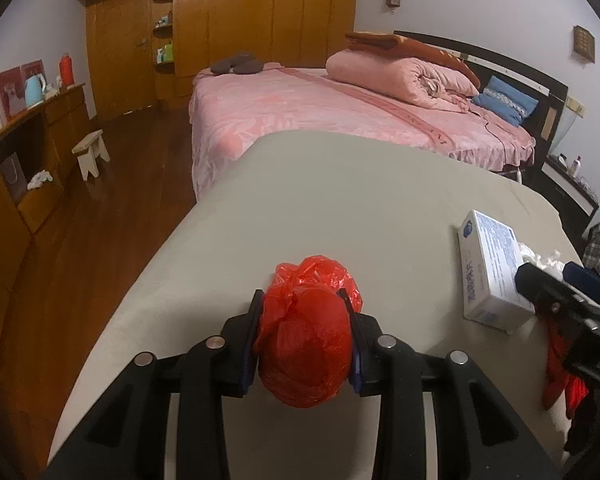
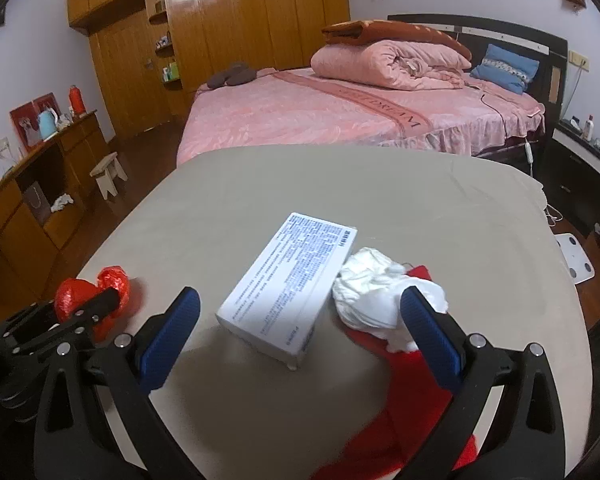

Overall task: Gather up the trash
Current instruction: 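Grasp the white medicine box with the right tool while the left tool holds the red bag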

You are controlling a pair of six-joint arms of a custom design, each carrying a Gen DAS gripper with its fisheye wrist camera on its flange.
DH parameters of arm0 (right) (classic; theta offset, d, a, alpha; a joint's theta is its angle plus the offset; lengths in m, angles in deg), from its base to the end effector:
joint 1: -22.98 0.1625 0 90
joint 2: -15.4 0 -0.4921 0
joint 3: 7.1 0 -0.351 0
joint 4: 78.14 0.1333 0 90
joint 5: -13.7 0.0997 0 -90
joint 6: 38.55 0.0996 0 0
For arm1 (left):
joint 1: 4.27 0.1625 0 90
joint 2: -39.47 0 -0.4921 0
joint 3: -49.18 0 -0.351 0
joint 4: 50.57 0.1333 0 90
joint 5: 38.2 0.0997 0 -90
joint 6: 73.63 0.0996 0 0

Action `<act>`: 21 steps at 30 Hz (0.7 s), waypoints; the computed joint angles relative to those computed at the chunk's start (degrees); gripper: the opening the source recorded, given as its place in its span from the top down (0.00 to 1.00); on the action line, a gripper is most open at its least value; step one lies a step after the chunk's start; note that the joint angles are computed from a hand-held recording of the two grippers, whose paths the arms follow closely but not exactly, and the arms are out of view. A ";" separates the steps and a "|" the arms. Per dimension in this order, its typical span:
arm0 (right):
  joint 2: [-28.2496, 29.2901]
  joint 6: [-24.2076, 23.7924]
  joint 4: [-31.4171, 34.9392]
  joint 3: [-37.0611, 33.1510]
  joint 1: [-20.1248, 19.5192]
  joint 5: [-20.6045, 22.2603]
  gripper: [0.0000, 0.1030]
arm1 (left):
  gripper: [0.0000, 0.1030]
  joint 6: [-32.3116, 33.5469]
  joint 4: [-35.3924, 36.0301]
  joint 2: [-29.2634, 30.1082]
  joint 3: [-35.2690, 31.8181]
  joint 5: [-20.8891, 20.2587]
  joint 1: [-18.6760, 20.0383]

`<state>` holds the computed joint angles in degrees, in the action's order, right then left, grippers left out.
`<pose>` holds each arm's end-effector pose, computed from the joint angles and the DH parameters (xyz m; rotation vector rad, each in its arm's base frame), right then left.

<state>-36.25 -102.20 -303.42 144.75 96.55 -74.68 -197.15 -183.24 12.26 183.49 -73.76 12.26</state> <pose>0.0225 -0.4049 0.1788 1.0880 -2.4590 0.6751 -0.2508 -0.2980 -0.0629 -0.2448 1.9748 -1.1392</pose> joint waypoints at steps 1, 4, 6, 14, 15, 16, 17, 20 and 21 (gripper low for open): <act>1.12 0.01 -1.42 0.09 0.38 -0.60 0.05 | 0.66 -0.09 -0.10 -0.03 0.15 0.04 -0.04; 3.70 -0.43 -5.27 0.31 0.76 -1.56 0.05 | 0.66 -0.28 -0.78 0.04 0.67 -0.03 -0.23; 4.82 -0.73 -6.72 0.11 1.07 -2.26 0.05 | 0.66 -0.35 -1.02 0.20 0.76 -0.05 -0.36; 3.21 -6.03 -6.02 0.12 -0.78 -3.27 0.06 | 0.66 -0.10 -1.81 0.05 1.29 -0.11 -0.39; 2.74 -6.14 -5.88 0.32 -1.24 -3.13 0.06 | 0.66 -0.18 -1.43 0.04 1.20 -0.09 -0.41; 1.99 -6.20 -4.96 0.18 -1.62 -2.96 0.07 | 0.66 -0.12 -1.10 -0.01 1.06 0.02 -0.32; 0.48 -6.07 -2.63 -0.01 -2.32 -2.10 0.07 | 0.66 0.05 -0.74 0.00 0.80 0.14 -0.22; -2.68 -5.80 2.11 0.10 -3.71 0.08 0.10 | 0.66 0.30 0.05 0.16 0.24 0.29 -0.24; -3.46 -5.65 3.19 0.26 -3.91 0.67 0.10 | 0.66 0.10 0.47 0.13 0.11 0.36 -0.33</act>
<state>-39.71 -107.86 -300.22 145.01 92.64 -74.02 -197.05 -182.77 12.39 183.60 -73.40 11.92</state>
